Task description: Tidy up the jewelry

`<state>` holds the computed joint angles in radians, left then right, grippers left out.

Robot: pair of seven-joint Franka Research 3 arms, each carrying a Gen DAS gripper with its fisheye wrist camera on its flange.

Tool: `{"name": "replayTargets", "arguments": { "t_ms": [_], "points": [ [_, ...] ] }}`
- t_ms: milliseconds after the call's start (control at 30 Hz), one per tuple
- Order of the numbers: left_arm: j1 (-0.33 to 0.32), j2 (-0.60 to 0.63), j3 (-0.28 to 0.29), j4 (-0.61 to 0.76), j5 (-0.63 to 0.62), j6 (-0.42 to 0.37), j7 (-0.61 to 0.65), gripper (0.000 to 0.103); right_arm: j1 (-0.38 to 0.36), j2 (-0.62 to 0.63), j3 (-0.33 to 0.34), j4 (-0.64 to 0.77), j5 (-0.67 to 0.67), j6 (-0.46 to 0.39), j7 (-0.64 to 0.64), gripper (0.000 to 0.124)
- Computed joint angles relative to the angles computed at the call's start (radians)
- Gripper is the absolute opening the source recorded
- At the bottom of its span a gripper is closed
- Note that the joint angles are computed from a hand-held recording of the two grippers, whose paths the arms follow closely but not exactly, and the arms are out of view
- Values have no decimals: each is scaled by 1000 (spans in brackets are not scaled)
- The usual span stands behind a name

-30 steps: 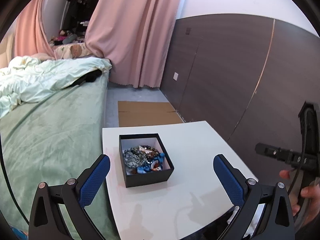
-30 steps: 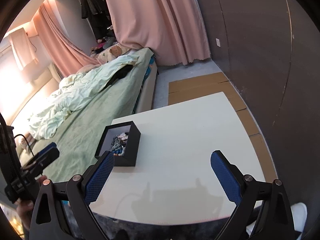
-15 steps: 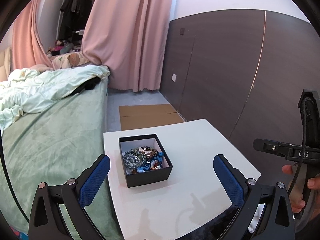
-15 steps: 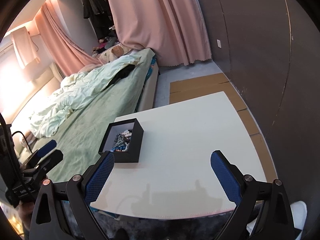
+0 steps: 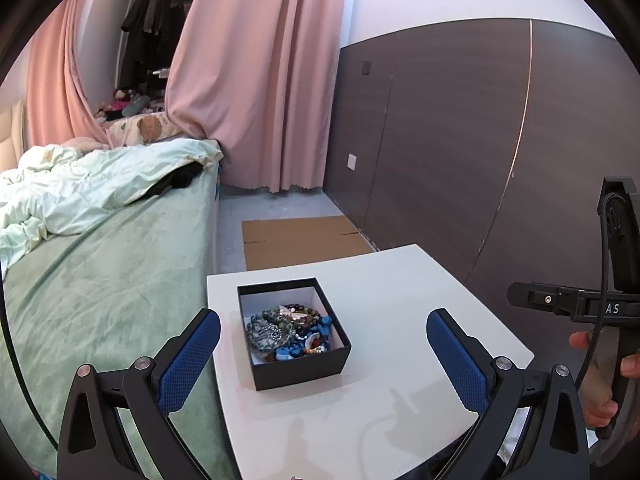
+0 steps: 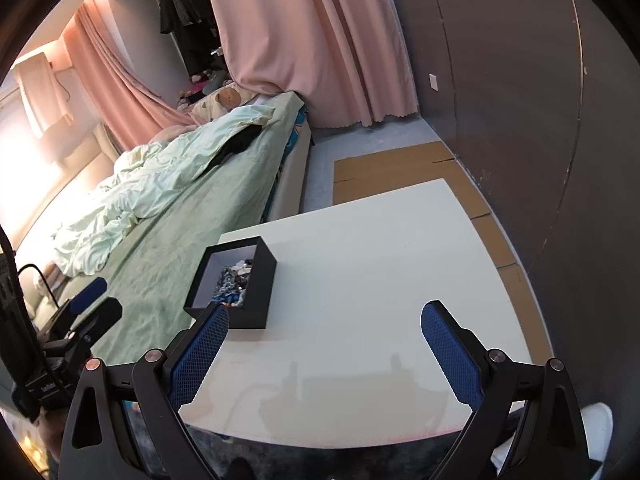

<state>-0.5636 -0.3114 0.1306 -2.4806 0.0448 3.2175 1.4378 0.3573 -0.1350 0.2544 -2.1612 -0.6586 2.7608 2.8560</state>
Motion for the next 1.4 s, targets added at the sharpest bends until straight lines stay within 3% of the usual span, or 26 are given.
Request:
{"name": "replayTargets", "arguments": {
  "t_ms": [267, 533, 667, 933, 1033, 1167, 1400],
  "points": [
    [76, 19, -73, 7, 47, 36, -56, 103, -5, -3, -2, -3, -15, -9, -4, 98],
    [79, 20, -70, 8, 96, 36, -103, 103, -11, -12, 1, -14, -14, -7, 1, 98],
    [109, 20, -97, 10, 99, 16, -131, 103, -11, -15, 2, -17, 2, -4, -8, 98],
    [223, 5, -199, 3, 140, 10, -191, 103, -14, -16, 8, -19, 3, -4, -4, 97],
    [298, 0, -263, 5, 167, 1, -233, 103, -13, -18, 10, -20, 4, -6, -3, 98],
    [321, -3, -279, 8, 190, -11, -263, 103, -13, -17, 10, -19, 6, -8, -5, 98],
    [301, 5, -263, 17, 207, -24, -265, 103, -4, -19, 14, -18, 22, -18, -18, 97]
  ]
}}
